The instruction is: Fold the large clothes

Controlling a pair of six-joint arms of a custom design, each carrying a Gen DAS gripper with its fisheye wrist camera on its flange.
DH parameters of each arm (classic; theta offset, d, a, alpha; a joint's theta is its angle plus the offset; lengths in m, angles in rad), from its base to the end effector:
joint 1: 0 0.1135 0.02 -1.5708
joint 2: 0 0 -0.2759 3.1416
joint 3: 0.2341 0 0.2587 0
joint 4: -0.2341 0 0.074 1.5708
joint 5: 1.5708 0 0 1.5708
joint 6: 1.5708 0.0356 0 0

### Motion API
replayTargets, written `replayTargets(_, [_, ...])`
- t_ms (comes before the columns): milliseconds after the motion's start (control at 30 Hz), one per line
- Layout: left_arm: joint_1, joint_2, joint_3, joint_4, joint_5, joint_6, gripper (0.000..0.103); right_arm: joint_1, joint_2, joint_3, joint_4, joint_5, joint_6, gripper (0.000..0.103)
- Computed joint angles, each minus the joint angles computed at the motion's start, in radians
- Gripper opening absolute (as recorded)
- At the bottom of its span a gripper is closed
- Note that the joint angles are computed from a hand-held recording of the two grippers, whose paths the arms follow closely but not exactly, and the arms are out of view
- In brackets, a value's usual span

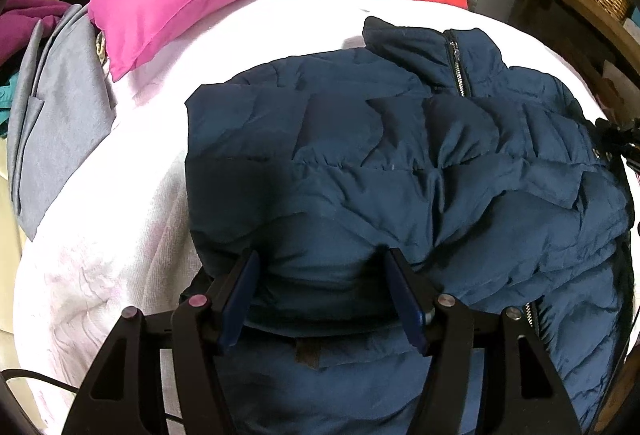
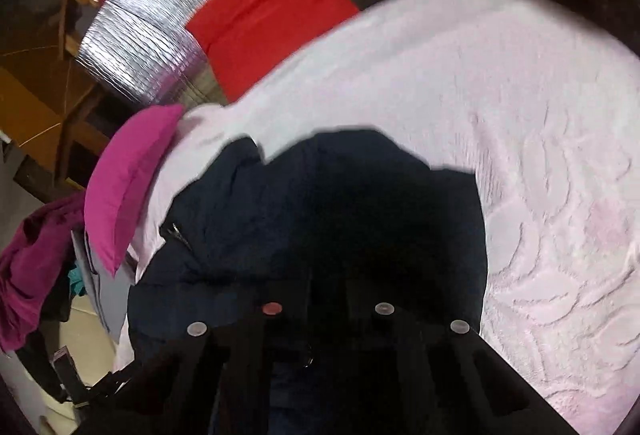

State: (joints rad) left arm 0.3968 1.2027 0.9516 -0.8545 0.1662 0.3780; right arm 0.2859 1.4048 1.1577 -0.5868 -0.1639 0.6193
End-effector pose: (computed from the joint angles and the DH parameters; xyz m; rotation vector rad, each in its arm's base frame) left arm 0.2129 0.0828 0.2690 0.0274 2.6499 0.0328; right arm 0.2923 0.0920 0.3014 0.3341 2.4598 0.6022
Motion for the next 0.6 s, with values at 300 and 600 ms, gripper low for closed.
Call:
replayTargets(300, [-0.033, -0.022, -0.034, 0.045, -0.054, -0.004, 0.067, 0.032, 0.043, -0.021, 0.046, 0.085, 0.031, 0.013])
replayTargets(600, [-0.033, -0.030, -0.042, 0.052, -0.057, 0.004, 0.068, 0.009, -0.126, -0.111, 0.014, 0.028, 0.051, 0.050])
